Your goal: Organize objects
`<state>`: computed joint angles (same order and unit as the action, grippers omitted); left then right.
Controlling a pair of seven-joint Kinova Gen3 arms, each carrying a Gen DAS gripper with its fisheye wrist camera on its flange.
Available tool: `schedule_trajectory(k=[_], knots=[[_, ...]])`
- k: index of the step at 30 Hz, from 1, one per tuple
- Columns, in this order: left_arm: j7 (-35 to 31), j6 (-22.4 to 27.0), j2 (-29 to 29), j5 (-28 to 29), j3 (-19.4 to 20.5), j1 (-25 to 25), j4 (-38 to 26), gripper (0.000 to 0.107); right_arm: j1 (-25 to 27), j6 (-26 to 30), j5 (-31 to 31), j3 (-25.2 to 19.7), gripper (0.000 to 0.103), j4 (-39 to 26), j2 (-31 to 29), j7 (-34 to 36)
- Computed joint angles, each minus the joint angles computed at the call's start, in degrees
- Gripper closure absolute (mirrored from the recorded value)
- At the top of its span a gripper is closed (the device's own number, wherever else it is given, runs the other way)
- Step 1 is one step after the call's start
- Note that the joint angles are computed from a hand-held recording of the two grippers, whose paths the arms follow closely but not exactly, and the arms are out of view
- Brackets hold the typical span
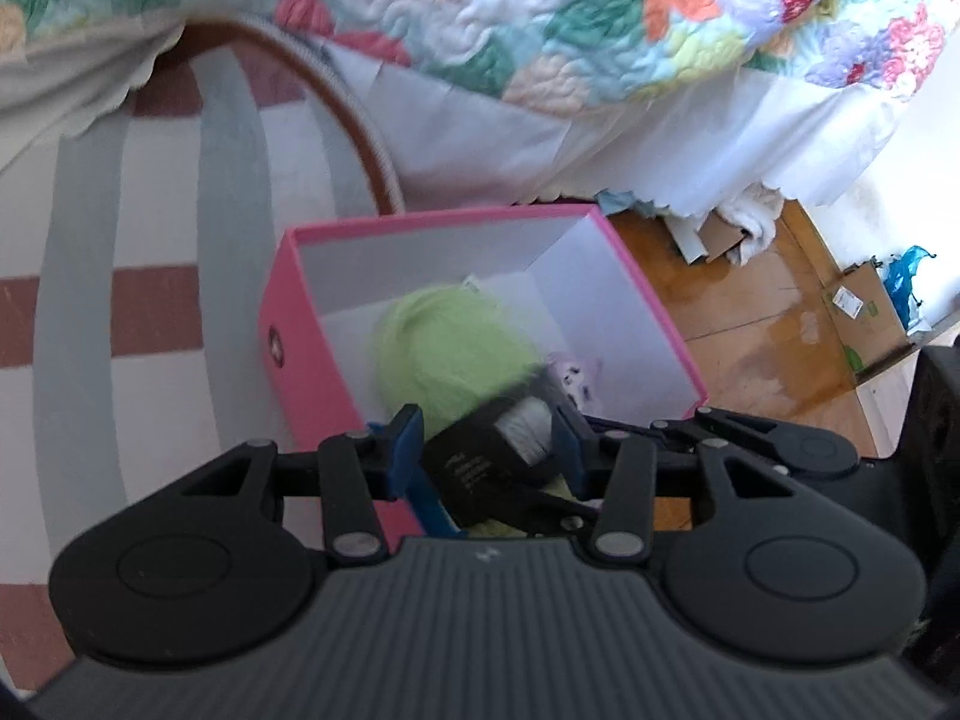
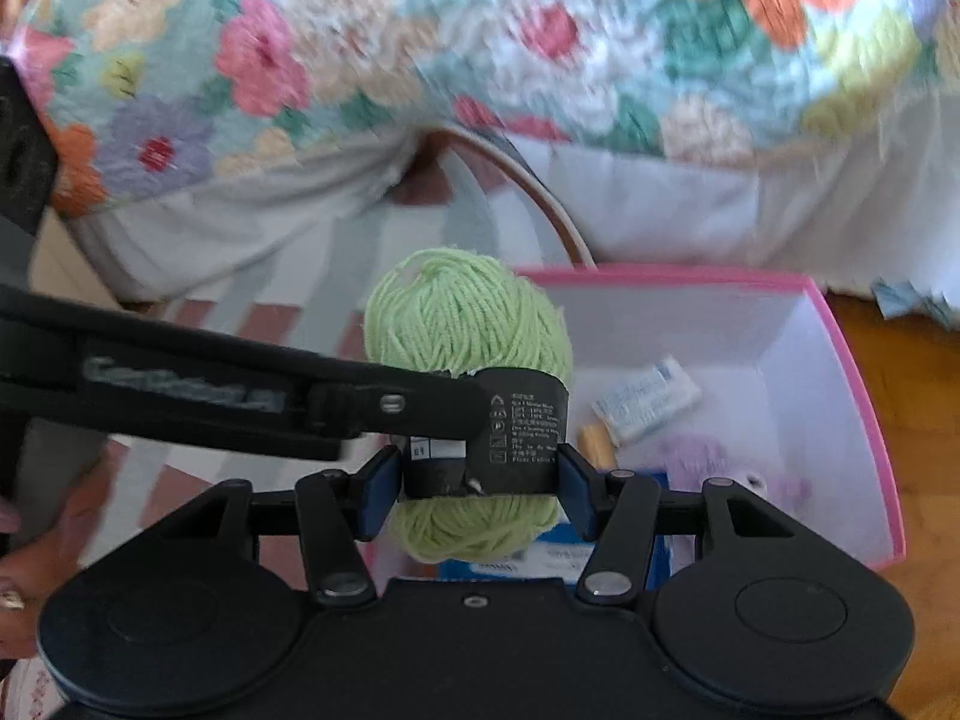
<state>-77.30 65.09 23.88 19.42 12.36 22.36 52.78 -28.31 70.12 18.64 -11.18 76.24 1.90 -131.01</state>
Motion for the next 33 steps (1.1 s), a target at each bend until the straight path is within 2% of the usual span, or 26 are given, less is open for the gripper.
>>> schedule_trajectory(k=[4, 7, 11, 15, 17, 21, 24, 28, 33], knots=[[-2.2, -1.1, -0.7, 0.2, 0.2, -0.4, 2.0, 0.063, 0.1, -1.3, -1.4, 0.2, 0.045, 1.4, 1.2, 1.8], [-2.5, -3.6, -2.2, 1.4, 0.1, -1.3, 4.9, 0.063, -1.4, -0.7, 1.9, 0.0, 0.045, 1.4, 2.4, 0.9], [-0.7, -4.4, -2.9, 2.6, -0.2, -2.6, 5.8, 0.063, -3.3, -1.6, 7.8, 0.2, 0.045, 2.4, 3.3, -0.1], [-1.7, -5.0, -4.1, 3.4, -0.1, -4.0, 6.8, 0.063, -1.5, -8.6, 9.5, 1.2, 0.04, 6.2, 2.0, 3.5], [-1.8, -4.9, -4.7, 3.6, -0.2, -4.6, 7.2, 0.063, -1.2, -10.0, 11.7, 1.7, 0.036, 7.6, 1.4, 2.2], [-1.9, -3.7, -5.1, 2.5, -0.6, -4.7, 6.7, 0.063, -1.0, -5.7, 14.9, 1.9, 0.036, 6.4, 2.7, -0.5], [-1.4, -1.7, -5.2, -1.3, -1.4, -3.1, 5.3, 0.063, -4.4, 0.0, 18.7, 4.2, 0.036, 4.4, 5.0, -3.5], [1.0, 3.2, -5.7, -8.8, -2.9, 0.1, 2.5, 0.057, -2.1, -0.6, 13.2, 2.2, 0.039, 3.0, 3.4, -4.8], [4.3, 7.5, -8.8, -11.5, -3.8, -0.2, 3.0, 0.052, -4.9, 0.4, 11.3, -0.9, 0.035, 2.0, 0.4, -11.1]])
